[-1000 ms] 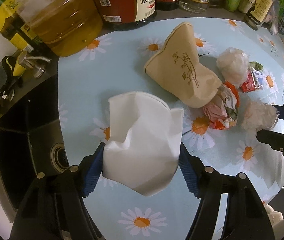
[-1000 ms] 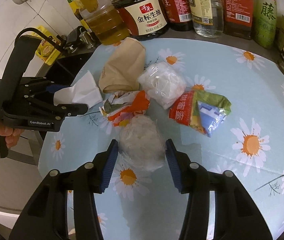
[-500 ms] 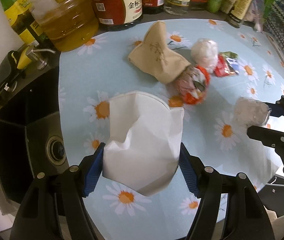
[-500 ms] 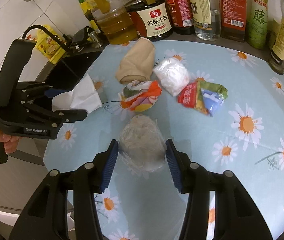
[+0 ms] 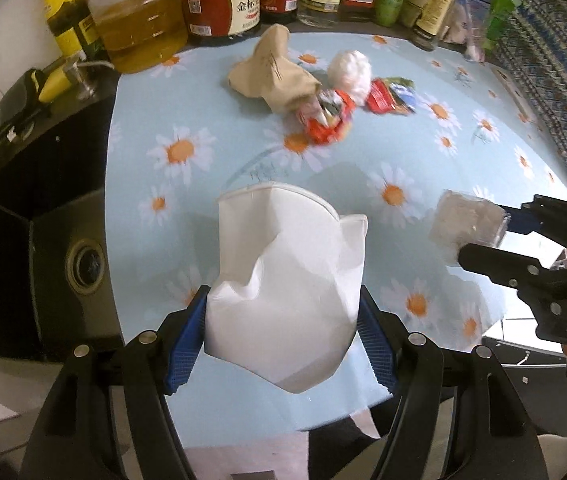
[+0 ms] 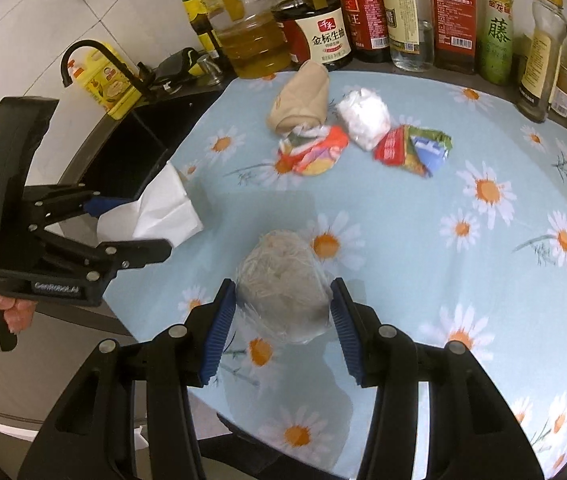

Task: Collect trash
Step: 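Carry the tissue and plastic bag down over the black bin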

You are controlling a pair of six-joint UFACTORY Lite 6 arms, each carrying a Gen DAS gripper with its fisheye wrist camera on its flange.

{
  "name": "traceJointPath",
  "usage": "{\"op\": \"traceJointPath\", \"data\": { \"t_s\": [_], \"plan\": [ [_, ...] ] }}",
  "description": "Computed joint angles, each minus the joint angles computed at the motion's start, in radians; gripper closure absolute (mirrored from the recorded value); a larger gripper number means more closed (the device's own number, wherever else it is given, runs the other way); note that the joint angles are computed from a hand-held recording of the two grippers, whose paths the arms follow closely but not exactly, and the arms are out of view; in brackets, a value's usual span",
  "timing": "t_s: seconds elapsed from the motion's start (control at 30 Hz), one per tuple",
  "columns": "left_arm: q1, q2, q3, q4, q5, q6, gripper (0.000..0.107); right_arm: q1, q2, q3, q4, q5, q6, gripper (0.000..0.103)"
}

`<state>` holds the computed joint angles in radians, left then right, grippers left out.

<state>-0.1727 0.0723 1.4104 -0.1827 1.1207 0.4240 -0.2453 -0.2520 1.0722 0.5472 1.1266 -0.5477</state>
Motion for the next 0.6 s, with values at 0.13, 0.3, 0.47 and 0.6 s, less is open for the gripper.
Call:
{"op": "traceJointPath", "data": {
  "t_s": [0.13,0.3,0.47,0.6],
  "plan": [
    [0.038,-0.128,-0.148,-0.039,-0.004,0.043,0.039,0.046,-0.120,-0.096,-0.019,0.010,0.058,0.054],
    [0.084,-0.307,-0.323,-0.088,0.009,0.104,0.039,0.128,-0.252,-0.195,-0.060,0.017,0.156,0.054],
    [0.187,-0.462,-0.464,-0.141,0.064,0.180,0.039,0.193,-0.376,-0.258,-0.094,0.046,0.255,0.054],
    [0.289,-0.571,-0.578,-0.172,0.122,0.247,0.039,0.311,-0.485,-0.321,-0.146,0.050,0.398,0.054]
  ]
}}
